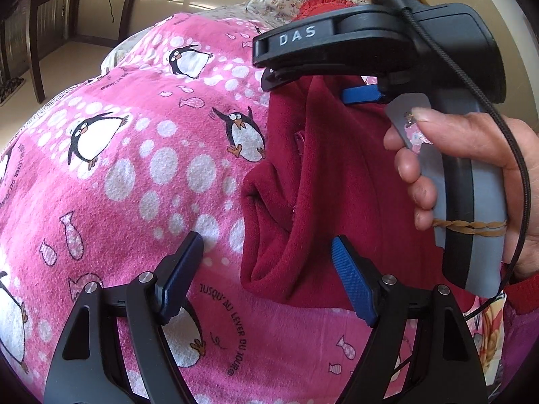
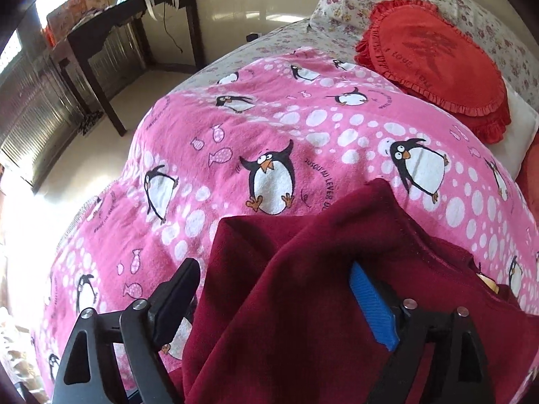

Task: Fold small clothes

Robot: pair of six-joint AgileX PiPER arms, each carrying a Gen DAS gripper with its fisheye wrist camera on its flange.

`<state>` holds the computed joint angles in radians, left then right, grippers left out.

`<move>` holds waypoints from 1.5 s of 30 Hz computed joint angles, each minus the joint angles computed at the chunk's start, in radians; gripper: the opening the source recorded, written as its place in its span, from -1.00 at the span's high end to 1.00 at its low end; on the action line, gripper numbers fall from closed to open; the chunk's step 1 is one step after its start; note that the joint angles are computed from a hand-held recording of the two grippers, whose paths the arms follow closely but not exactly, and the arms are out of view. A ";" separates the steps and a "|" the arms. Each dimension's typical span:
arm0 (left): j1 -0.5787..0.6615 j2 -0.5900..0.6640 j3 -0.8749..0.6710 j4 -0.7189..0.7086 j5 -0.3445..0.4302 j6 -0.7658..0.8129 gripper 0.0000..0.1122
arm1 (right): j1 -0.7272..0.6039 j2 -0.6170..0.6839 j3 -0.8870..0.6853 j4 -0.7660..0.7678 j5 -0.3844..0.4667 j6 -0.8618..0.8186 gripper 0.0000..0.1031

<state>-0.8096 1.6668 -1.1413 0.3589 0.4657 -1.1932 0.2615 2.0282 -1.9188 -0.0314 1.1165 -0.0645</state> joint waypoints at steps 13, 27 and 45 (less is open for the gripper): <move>-0.001 -0.040 0.006 -0.009 -0.002 0.011 -0.41 | -0.080 -0.095 0.123 0.058 -0.108 -0.052 0.25; 0.034 0.101 -0.163 -0.035 0.030 0.152 -0.43 | -0.211 -0.067 0.076 0.336 -0.001 -0.176 0.54; -0.056 0.032 -0.243 -0.049 0.074 0.153 0.45 | -0.406 -0.264 0.226 0.638 0.036 -0.414 0.67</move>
